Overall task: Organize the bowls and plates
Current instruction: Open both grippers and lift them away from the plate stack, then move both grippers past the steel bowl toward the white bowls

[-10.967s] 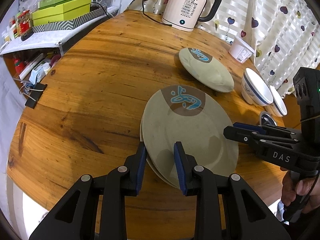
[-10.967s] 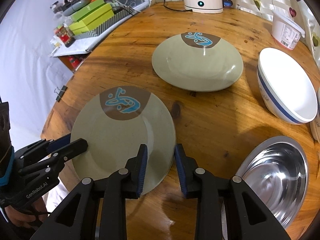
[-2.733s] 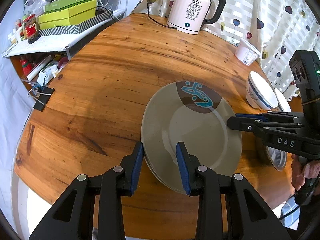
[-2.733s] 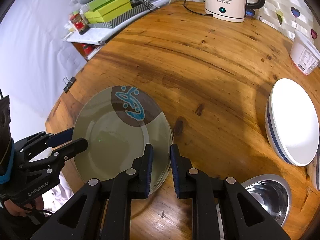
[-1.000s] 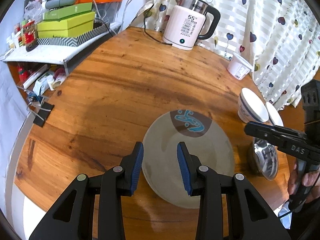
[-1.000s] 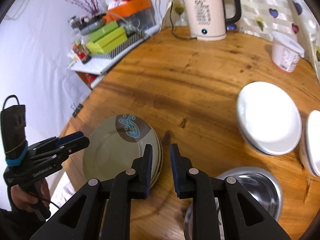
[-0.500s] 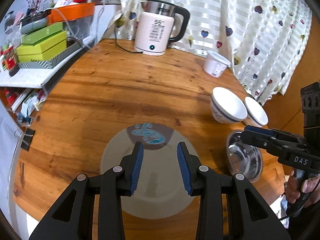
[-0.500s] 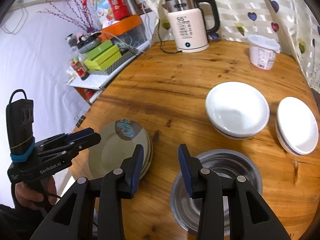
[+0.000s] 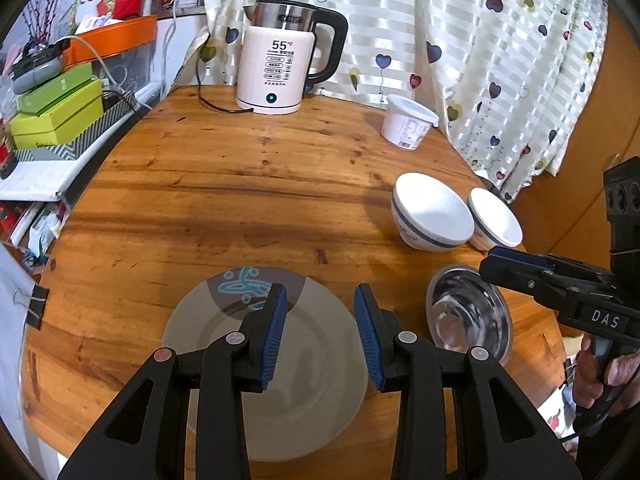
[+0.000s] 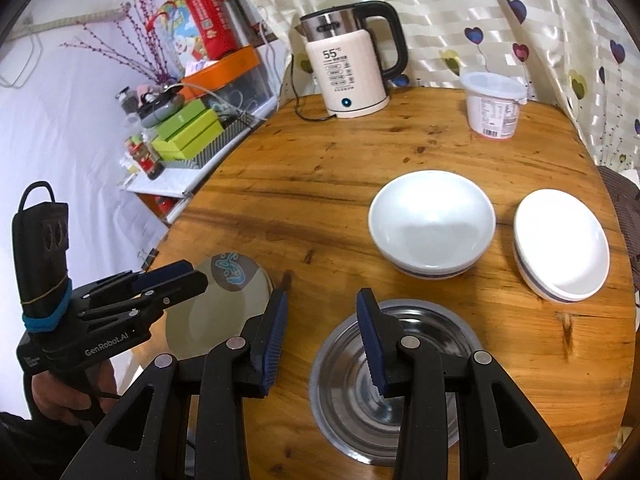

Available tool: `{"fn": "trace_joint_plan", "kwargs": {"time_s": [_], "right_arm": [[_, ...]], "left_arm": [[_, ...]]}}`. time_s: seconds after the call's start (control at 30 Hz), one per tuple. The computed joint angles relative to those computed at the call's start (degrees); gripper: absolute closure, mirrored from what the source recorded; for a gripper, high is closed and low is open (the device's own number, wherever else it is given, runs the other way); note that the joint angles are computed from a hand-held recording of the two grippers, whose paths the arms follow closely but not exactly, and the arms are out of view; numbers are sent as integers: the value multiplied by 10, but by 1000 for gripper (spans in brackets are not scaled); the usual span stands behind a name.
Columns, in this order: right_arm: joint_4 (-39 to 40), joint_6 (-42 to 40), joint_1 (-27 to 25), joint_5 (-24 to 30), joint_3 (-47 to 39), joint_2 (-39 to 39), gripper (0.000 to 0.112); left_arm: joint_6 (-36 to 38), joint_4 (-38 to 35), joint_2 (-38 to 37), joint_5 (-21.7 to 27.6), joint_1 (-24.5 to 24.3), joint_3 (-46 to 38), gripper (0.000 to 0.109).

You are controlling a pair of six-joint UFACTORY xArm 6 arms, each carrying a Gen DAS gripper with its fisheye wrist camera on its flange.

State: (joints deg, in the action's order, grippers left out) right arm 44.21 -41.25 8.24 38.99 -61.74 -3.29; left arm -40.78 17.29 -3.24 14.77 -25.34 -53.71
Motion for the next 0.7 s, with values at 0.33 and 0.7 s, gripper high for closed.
{"fn": "trace_joint_plan", "kwargs": {"time_s": [0.33, 0.7], "right_arm": [[-15, 37, -15, -24, 1, -2, 77], [-32, 86, -32, -49, 11, -3, 77]], "left_arm": [[91, -80, 30, -5, -7, -33, 72], [199, -171, 75, 10, -22, -88, 72]]}}
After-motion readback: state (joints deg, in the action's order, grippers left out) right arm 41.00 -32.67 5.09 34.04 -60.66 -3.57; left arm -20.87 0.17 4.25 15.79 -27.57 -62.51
